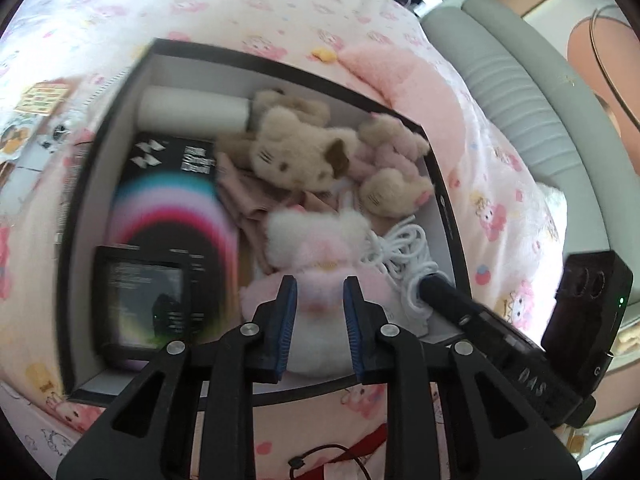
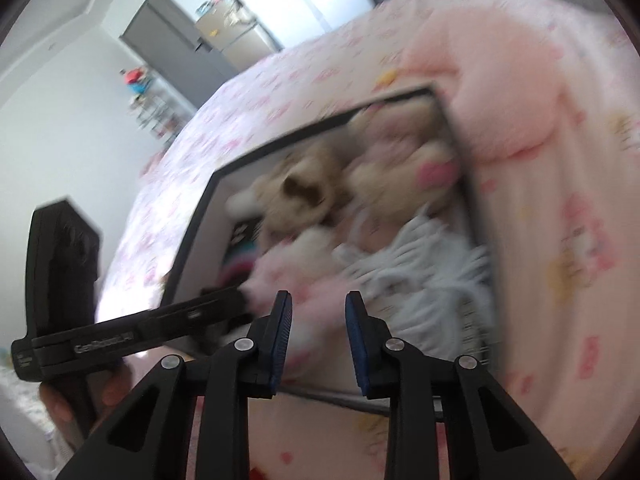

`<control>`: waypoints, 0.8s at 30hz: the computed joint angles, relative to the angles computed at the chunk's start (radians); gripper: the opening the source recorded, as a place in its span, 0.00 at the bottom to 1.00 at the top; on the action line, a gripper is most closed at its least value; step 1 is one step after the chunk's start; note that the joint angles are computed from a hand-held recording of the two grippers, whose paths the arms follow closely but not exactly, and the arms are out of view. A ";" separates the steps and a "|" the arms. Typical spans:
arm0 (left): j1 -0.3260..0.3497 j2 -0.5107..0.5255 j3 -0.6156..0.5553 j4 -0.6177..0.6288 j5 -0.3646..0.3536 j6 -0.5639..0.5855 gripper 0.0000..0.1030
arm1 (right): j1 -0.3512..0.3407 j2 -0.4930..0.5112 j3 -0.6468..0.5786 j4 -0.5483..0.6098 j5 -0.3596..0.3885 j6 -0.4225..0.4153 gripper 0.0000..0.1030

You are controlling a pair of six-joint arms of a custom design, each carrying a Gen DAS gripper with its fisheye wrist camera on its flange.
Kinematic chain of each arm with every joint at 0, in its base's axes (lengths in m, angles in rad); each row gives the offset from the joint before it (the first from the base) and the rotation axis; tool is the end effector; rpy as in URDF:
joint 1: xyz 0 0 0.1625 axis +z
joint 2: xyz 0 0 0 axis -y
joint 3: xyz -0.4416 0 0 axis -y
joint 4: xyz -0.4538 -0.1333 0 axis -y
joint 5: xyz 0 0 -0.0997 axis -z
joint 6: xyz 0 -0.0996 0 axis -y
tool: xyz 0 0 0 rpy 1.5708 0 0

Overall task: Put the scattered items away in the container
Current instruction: 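Lower the plush toy into the box and open the left gripper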

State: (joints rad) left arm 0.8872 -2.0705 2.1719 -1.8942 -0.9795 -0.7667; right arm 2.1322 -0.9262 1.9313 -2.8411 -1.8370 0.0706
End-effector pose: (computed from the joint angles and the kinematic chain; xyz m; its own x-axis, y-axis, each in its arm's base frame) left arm -0.0780 -0.3947 0.4455 -0.9468 -0.2156 -0.2389 -0.0566 0.8424 -0.5358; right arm 0.4260 -0.4763 0.0658 -0.8875 -0.3965 0.2348 -0.4523 0.8470 -0.2794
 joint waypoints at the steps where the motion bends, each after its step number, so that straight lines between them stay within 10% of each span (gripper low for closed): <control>1: 0.008 0.001 -0.001 -0.007 0.001 0.001 0.22 | 0.010 0.002 0.001 -0.024 -0.048 -0.004 0.24; 9: 0.083 0.063 -0.009 -0.095 -0.125 0.090 0.44 | 0.041 0.056 -0.042 0.012 -0.219 -0.063 0.24; 19: 0.004 0.097 -0.046 0.125 0.025 -0.023 0.30 | 0.012 0.044 -0.042 0.101 -0.118 -0.043 0.24; 24: -0.003 0.054 -0.041 0.039 -0.020 0.049 0.30 | 0.015 0.043 -0.040 0.097 -0.125 -0.027 0.24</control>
